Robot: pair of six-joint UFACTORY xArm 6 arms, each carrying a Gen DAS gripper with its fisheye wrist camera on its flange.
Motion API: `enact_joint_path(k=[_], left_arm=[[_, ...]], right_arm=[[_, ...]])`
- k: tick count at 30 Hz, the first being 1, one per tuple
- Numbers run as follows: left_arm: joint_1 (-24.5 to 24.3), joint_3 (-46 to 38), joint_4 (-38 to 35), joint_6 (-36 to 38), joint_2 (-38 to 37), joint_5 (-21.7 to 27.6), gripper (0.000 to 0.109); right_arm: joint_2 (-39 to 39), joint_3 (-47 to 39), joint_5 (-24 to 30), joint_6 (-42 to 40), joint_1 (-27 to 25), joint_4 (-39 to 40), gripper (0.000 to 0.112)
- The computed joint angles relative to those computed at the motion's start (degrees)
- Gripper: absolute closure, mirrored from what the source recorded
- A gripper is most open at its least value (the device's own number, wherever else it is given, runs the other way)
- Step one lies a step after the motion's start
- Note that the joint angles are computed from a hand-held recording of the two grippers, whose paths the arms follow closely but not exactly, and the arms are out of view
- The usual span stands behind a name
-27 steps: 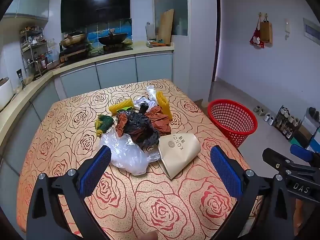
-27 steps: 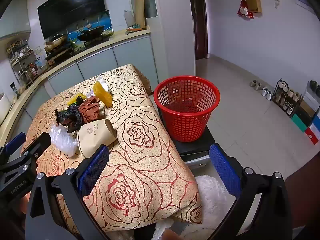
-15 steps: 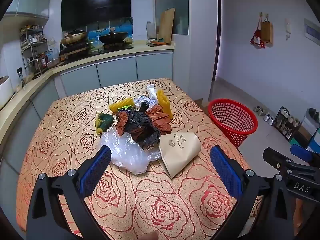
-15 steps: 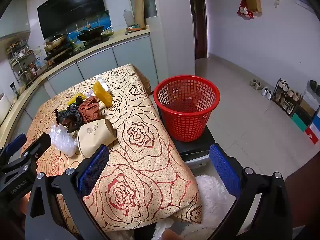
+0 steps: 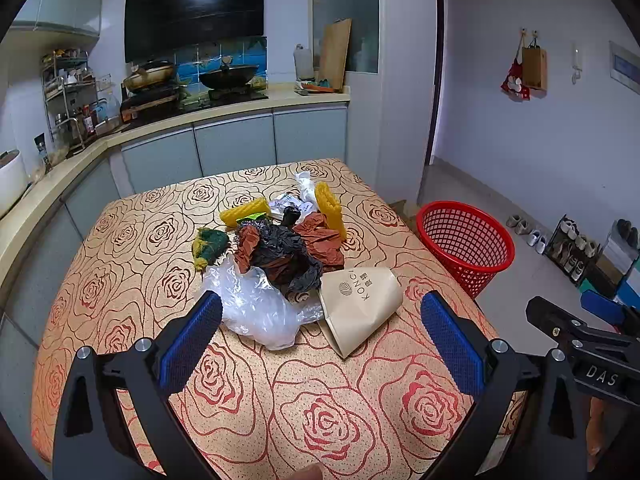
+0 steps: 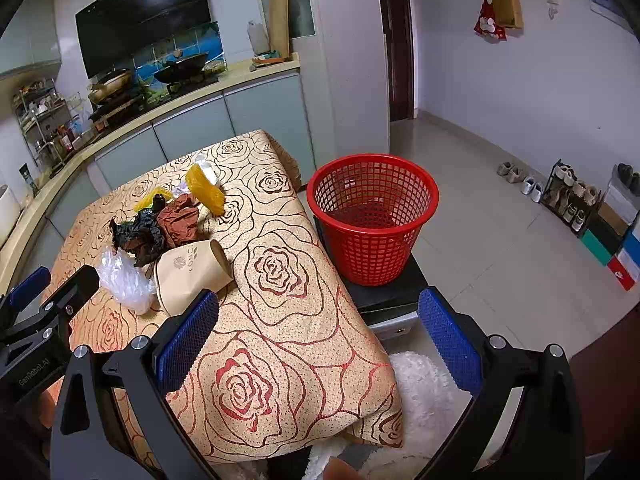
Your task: Collect trash
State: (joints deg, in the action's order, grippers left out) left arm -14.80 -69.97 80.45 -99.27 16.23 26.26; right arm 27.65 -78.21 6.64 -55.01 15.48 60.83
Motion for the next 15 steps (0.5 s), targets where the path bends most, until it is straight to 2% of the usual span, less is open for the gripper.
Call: enact_joint_path(k=[15], left_arm=[[-0.06,-0.22,-0.8,0.75,-0.07,0.25,0.012]], right_arm=[[-0.19,0.07,-0.11,-0.13,-0.04,-0.06,0.014]])
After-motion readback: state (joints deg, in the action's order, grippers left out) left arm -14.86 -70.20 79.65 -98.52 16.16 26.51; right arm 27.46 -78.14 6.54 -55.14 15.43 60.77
